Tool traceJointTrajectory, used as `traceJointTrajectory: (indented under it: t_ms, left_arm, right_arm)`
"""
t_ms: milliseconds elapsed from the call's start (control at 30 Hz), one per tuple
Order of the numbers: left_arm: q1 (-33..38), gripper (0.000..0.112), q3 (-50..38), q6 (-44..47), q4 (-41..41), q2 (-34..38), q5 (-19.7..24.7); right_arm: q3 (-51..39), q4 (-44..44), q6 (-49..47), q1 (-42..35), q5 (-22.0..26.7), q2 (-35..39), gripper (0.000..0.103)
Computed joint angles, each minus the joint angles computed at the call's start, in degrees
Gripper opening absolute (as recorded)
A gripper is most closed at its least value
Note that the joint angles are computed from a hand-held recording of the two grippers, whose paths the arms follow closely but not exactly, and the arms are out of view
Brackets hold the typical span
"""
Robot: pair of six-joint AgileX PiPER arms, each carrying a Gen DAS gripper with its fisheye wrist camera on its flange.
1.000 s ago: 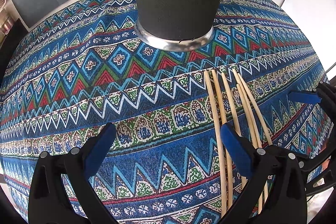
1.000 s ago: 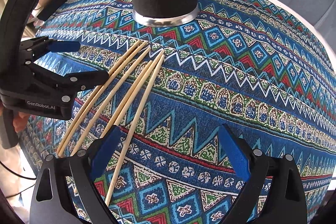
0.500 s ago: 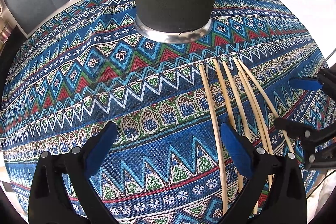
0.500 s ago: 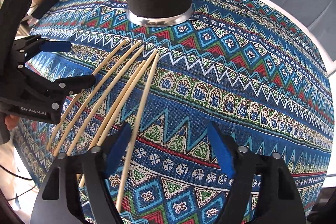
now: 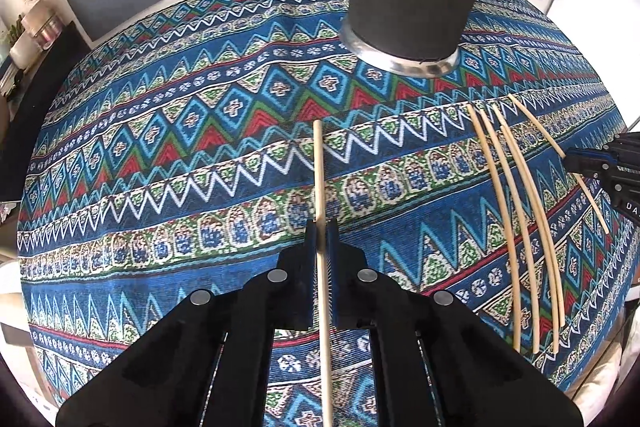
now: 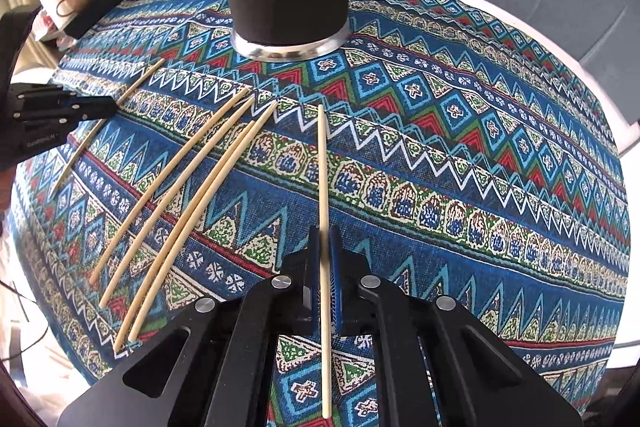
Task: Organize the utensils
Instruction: 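Close the left gripper on a wooden stick while the right gripper grasps and lifts another, then lift both held sticks upright and carry them above the black cup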
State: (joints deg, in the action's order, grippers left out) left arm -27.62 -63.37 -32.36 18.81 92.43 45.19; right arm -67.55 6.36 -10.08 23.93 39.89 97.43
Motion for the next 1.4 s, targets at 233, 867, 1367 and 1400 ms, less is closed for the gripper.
traceJointTrajectory:
  t_ms: [233, 867, 1367, 1400]
  left_arm:
    - [1.67, 0.005, 0.95, 1.48, -1.53, -1.38, 0.52]
    - [4.32, 0.005, -9.09, 4.09, -1.5, -4.97, 8.46]
    - [3.72, 0.005, -31.21, 7.77, -1.86, -0.31, 16.13]
    - [3.69, 0.005, -33.14, 8.27, -1.77, 0.5, 16.8]
  right_arm:
    - [1.66, 2.8, -3.81, -3.2, -0.38, -1.87, 0.004]
    - [-4.57, 10.55, -10.78, -7.98, 3.67, -9.38, 0.005]
    - [-21.7, 23.38, -16.2, -10.87, 10.48, -5.05, 0.005]
    - [-23.2, 23.62, -15.96, -10.77, 10.9, -4.37, 0.005]
